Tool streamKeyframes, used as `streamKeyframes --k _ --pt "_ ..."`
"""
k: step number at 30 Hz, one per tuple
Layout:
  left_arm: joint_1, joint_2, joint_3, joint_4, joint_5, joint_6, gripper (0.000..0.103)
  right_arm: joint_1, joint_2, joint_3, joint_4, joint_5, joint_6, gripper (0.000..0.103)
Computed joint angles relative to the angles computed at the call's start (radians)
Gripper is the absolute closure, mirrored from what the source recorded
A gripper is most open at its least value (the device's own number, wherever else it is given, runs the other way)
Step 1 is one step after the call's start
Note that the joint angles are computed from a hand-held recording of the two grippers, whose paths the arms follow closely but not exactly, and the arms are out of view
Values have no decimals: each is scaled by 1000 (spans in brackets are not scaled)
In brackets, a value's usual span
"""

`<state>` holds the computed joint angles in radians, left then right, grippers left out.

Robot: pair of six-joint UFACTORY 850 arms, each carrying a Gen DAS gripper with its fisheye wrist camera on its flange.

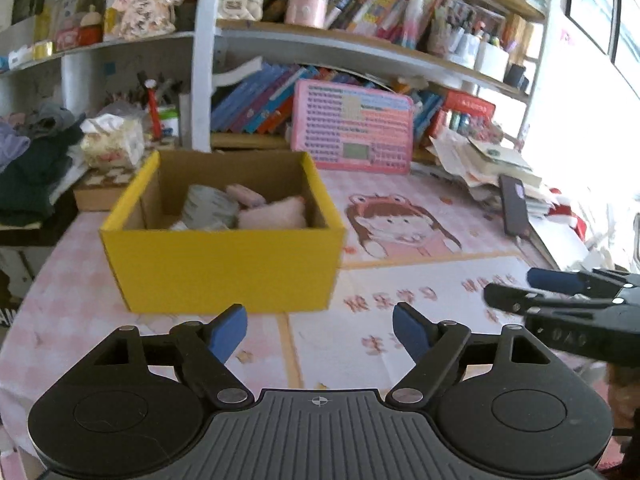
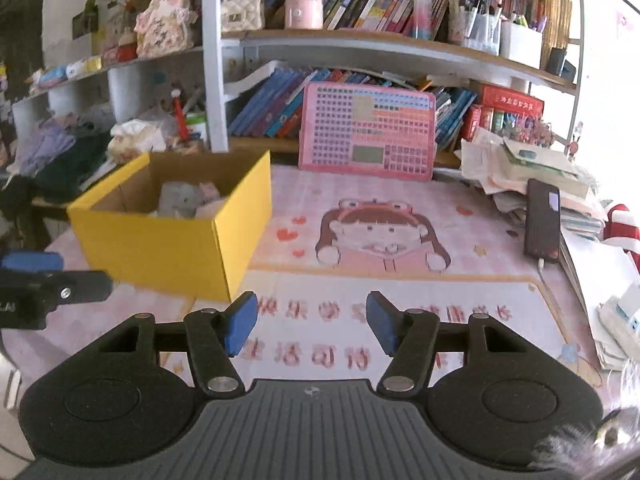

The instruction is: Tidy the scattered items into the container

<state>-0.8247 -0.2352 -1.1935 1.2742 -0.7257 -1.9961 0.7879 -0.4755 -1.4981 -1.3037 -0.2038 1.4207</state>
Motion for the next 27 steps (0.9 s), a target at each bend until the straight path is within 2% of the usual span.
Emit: streamKeyframes --k 2,5,8,11,14,18,22,27 --pt "-20 -20 -25 -16 -26 18 21 -5 26 41 -85 15 73 38" --pt "-52 -48 -59 -41 -80 17 20 -13 68 107 -300 26 271 34" --pt "-82 -76 -95 -92 -138 18 16 -23 113 166 -386 44 347 32" --pt "-111 -109 -136 -139 -206 18 12 -29 160 230 -607 50 547 23" --pt "-132 -138 -172 -192 -256 36 9 -40 191 267 -711 62 640 12" --pt "-157 -165 -202 -245 -293 44 8 -53 219 301 -686 84 616 2" --pt "-176 -186 -226 -277 -329 49 8 -64 235 318 -509 109 449 0" --pt "-193 -195 -239 -293 -361 43 7 -69 257 342 -455 132 384 0"
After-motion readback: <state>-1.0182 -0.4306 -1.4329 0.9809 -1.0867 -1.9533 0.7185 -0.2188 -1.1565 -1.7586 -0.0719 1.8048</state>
